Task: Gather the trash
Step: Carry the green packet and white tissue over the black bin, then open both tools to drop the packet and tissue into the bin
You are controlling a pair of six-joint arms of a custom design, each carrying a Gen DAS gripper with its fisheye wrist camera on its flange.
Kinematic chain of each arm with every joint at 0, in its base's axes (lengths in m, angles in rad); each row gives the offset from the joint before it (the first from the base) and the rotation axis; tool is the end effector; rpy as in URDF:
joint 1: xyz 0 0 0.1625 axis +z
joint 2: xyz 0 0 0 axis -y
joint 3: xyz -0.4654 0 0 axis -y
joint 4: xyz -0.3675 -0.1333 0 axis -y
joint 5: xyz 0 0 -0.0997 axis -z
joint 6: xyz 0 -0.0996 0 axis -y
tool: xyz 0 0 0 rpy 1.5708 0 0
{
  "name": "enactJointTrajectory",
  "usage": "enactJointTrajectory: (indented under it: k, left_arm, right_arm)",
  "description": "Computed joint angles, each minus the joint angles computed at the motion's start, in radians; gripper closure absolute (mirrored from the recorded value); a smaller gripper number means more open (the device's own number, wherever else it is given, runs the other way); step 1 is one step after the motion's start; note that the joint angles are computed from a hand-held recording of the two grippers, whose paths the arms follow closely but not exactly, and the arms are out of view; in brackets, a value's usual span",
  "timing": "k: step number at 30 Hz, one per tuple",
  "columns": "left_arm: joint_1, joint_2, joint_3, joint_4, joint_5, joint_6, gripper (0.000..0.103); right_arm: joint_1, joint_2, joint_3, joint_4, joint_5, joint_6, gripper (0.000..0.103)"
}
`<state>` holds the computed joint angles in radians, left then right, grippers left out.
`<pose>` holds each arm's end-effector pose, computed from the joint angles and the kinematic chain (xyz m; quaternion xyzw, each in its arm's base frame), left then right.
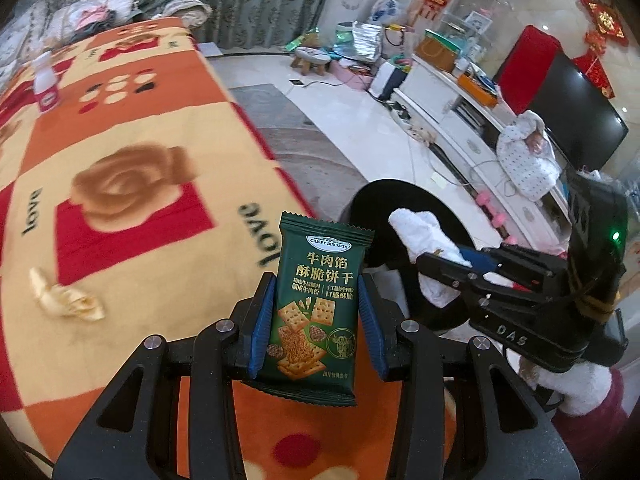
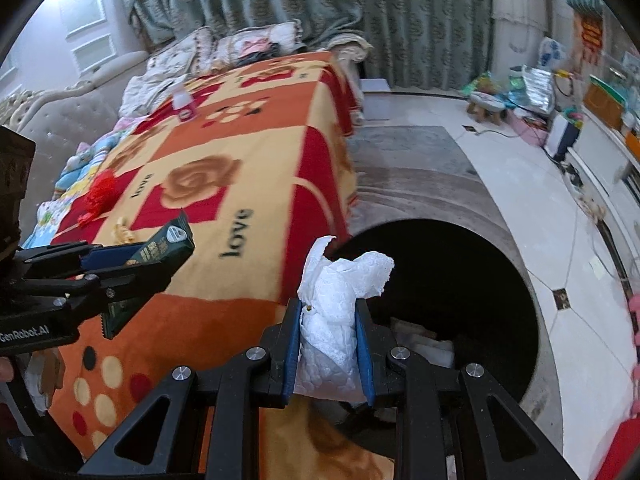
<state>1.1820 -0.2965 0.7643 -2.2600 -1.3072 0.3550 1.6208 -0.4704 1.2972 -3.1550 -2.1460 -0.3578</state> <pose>-0.1906 -0.8853 0.0608 0.3445 0.9232 -0.1117 0.1287 0.1187 -0.7887 0.1108 0.0777 -0.8938 0.3099 0.3148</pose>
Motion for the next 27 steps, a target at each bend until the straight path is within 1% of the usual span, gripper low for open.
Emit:
enactJointTrajectory:
  k: [3, 6, 12, 14, 20, 26, 27]
  left_arm:
    - [-0.01, 0.034, -0.052, 0.04, -0.011, -0.003, 0.065]
    - [-0.019, 0.054, -0.074, 0.051, -0.017, 0.001, 0.065]
    - [-0.029, 0.115, -0.167, 0.109, -0.034, -0.013, 0.065]
    - [-0.029, 0.142, -0.216, 0.143, -0.046, -0.024, 0.065]
    - [-0.038, 0.216, -0.343, 0.224, -0.065, -0.051, 0.065]
    - [-0.042, 0.259, -0.42, 0.283, -0.075, -0.08, 0.064]
    - [-0.041, 0.266, -0.438, 0.296, -0.076, -0.082, 0.063]
  right_arm:
    - [-0.014, -0.015, 0.019, -0.008, -0.006, 0.011, 0.079]
    - [-0.029, -0.027, 0.035, -0.016, -0.015, 0.017, 0.079]
    - [-0.056, -0.048, 0.064, -0.03, -0.012, 0.037, 0.079]
    - [-0.066, -0.056, 0.072, -0.035, -0.013, 0.045, 0.079]
    - [-0.089, -0.073, 0.086, -0.039, -0.007, 0.082, 0.079]
    - [-0.104, -0.086, 0.097, -0.039, 0.022, 0.114, 0.079]
    - [-0.105, -0.086, 0.098, -0.04, 0.02, 0.119, 0.078]
